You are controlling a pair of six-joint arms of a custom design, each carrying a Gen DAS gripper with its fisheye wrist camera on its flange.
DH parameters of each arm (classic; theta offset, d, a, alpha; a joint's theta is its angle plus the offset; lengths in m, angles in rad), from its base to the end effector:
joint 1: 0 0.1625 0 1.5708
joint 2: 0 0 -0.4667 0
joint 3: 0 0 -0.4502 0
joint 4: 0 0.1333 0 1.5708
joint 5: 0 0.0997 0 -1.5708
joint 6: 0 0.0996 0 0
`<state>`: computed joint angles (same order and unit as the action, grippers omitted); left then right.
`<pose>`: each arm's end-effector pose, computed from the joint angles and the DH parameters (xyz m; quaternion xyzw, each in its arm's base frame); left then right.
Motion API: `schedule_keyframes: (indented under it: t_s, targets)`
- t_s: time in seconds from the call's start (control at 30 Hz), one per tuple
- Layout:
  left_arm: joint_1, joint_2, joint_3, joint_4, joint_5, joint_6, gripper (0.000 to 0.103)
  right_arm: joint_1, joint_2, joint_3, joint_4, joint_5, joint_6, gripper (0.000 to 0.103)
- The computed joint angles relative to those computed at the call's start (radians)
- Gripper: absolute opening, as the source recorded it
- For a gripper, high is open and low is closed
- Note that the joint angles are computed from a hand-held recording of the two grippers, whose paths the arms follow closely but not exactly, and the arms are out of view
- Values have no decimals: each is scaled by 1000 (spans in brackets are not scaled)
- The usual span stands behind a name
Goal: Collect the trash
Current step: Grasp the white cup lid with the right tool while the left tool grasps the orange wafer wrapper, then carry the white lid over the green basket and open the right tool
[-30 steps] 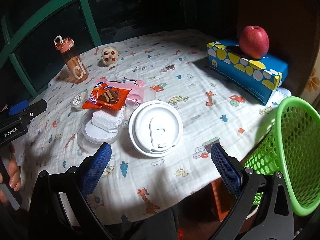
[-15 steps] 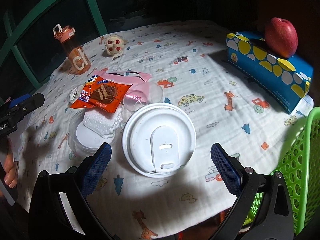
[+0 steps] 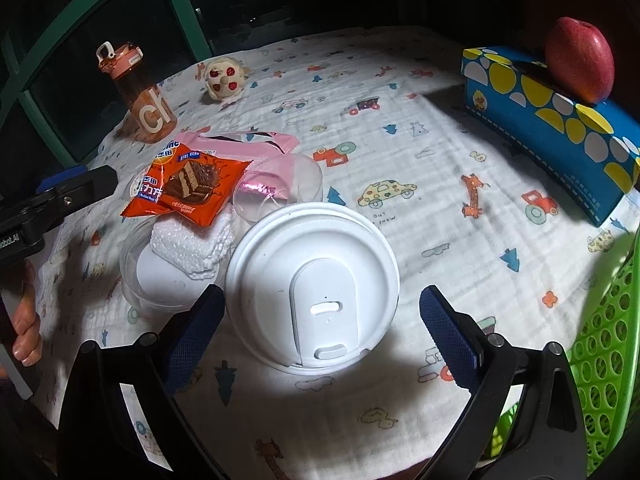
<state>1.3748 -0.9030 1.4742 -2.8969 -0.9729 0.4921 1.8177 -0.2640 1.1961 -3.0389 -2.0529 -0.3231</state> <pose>0.0306 -0.8184 0.2939 0.1975 0.8729 -0.3080 0.3227 0.2921 -0.8026 -0.1021 0.2026 -0.9164 0.2482 0.2398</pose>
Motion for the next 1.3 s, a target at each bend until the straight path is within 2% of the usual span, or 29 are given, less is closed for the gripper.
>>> schedule_keyframes:
  t_s: [0.1,0.2,0.23,0.3,0.43,0.6,0.63,0.77,0.83,0.93,1.3]
  targets:
    - [10,17,-40,77,-33,-31,79,-2,-4,1,11,9,5,86]
    - [19,35,-71,128,-49,-50,72,-2,-8,10,2,11,4,85]
    - [22,38,-78,144,-57,-59,70,-1,-11,16,-4,14,4,76]
    - [26,45,-88,164,-63,-67,63,-4,-21,27,3,30,16,68]
    - [33,45,-93,188,-87,-86,50,-4,-33,42,-7,41,21,62]
    - [40,39,-95,214,-113,-107,25,-4,-36,47,-9,45,24,61]
    - [40,39,-95,218,-113,-108,23,-4,-36,48,-10,44,25,61]
    - [43,36,-94,222,-121,-113,11,-4,-36,48,-6,37,33,65]
    - [43,34,-92,219,-123,-110,8,-4,-39,56,-20,44,33,83]
    - [40,31,-86,209,-119,-108,8,-2,-38,57,-35,36,16,90]
    - [28,14,-64,180,-127,-91,7,-22,-11,0,36,46,38,92]
